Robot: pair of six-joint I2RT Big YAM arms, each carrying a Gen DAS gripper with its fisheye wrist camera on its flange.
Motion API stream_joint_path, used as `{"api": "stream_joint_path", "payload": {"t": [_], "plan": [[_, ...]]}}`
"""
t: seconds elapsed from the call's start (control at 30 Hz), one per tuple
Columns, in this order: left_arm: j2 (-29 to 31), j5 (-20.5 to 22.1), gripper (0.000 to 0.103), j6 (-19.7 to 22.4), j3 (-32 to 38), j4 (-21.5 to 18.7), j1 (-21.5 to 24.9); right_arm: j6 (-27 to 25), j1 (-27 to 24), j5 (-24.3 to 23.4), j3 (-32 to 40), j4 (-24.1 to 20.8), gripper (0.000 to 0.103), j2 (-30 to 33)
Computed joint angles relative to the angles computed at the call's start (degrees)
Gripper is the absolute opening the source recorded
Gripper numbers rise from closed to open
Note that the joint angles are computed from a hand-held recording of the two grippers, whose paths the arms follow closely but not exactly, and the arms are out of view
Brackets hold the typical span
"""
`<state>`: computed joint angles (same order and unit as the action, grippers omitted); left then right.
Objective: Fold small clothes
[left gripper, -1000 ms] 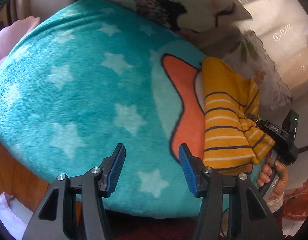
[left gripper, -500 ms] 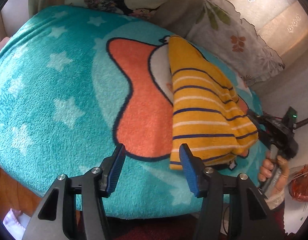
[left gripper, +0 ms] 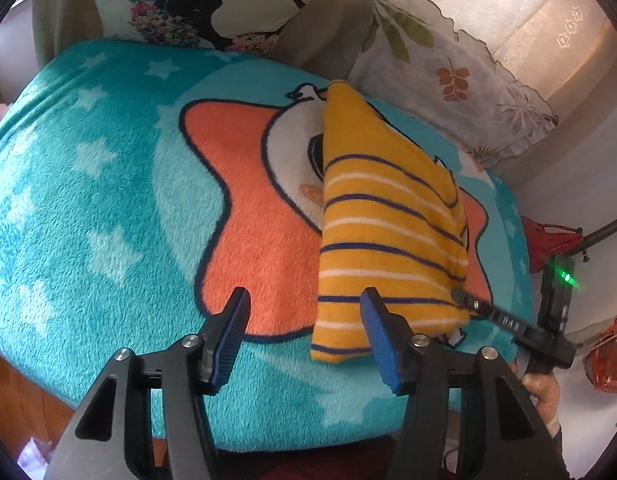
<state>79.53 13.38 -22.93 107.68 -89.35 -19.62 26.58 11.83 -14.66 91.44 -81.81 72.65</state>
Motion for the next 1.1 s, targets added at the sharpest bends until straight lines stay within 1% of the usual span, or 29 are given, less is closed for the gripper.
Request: {"api": "stream_joint_path", "payload": {"t": [0.03,0.1,0.17,0.23,0.3,0.33,0.37,0.4,0.43,0.47,0.53,0.57,0.63,0.7,0.73,0.77,0.8,0.83,0.87,0.9,0.97,1.0,1.07,1.1], "plan": [[0.4,0.1,0.056,0.0,0.1,-0.1,-0.2,0.2,-0.6,-1.0,-1.4,-0.2,0.007,-0.7],[1.1,0.5,0.056,-0.1,0.3,-0.1,-0.6,0.8,-1.6,-3.6,-3.0,1.0,0.007,-1.7],[2.2,0.3,0.057,0.8,1.0,0.4,-1.1,0.9,-2.3,-4.7,-2.7,2.4,0.009,-2.2],[4.0,-0.4,0.059,2.1,2.5,0.9,-1.3,2.4,-3.2,-5.4,-2.4,4.9,0.012,-3.0],[5.5,0.5,0.064,2.6,3.5,2.4,-0.9,3.1,-4.3,-5.3,-1.0,6.3,0.023,-2.9],[6.3,1.7,0.066,2.6,3.9,3.8,-0.3,3.1,-4.7,-4.8,-0.5,6.8,0.039,-2.8],[6.9,2.6,0.07,2.8,4.0,4.8,0.1,3.5,-5.0,-4.6,0.2,7.4,0.059,-2.4],[8.0,3.9,0.074,3.3,4.4,6.0,0.8,4.0,-5.6,-5.0,0.3,8.5,0.065,-2.3],[9.0,4.9,0.075,3.5,4.7,6.7,1.2,4.6,-6.1,-5.9,0.6,9.8,0.069,-1.8],[10.5,7.0,0.077,3.7,5.4,7.4,1.8,4.9,-6.6,-7.3,0.7,11.1,0.071,-0.9],[12.8,11.1,0.079,3.5,6.3,8.0,2.6,5.3,-6.6,-9.3,1.0,12.9,0.071,1.6],[14.6,14.1,0.079,3.3,7.3,8.0,2.9,5.6,-6.5,-9.8,1.3,13.5,0.071,2.8],[16.9,18.2,0.08,3.6,8.3,8.3,2.9,6.5,-5.9,-10.7,1.8,14.8,0.071,5.5],[18.8,20.9,0.084,3.7,9.1,8.5,2.4,7.0,-5.2,-10.9,2.3,15.3,0.071,7.3],[19.6,22.6,0.084,3.6,9.5,8.2,2.2,7.5,-4.7,-11.3,2.4,15.7,0.071,8.4],[20.7,24.4,0.083,4.0,10.1,7.1,1.9,8.1,-4.7,-13.1,2.2,16.2,0.07,8.9],[21.0,24.7,0.08,4.0,10.4,7.4,1.7,10.1,-4.6,-15.6,1.6,17.7,0.065,9.2],[21.4,24.8,0.076,4.0,11.4,6.8,1.6,11.5,-4.5,-16.7,1.3,18.6,0.054,9.2],[22.2,25.6,0.067,4.0,13.3,5.1,1.8,12.1,-4.1,-16.7,2.2,18.5,0.049,9.5],[22.5,25.9,0.062,4.0,14.4,4.4,2.0,11.9,-3.6,-16.0,3.5,18.0,0.047,9.8],[22.8,26.0,0.058,4.6,17.5,3.3,2.7,11.6,-2.9,-15.6,5.6,18.3,0.04,10.2],[23.1,25.6,0.058,4.8,19.3,2.8,2.9,11.8,-2.7,-15.6,6.8,18.9,0.039,10.3],[24.6,23.4,0.058,6.2,24.4,0.7,3.0,11.9,-2.4,-14.5,8.6,20.0,0.036,10.6],[26.6,21.4,0.058,7.6,28.9,-1.9,2.8,11.8,-2.2,-14.1,9.5,20.4,0.036,11.0]]}}
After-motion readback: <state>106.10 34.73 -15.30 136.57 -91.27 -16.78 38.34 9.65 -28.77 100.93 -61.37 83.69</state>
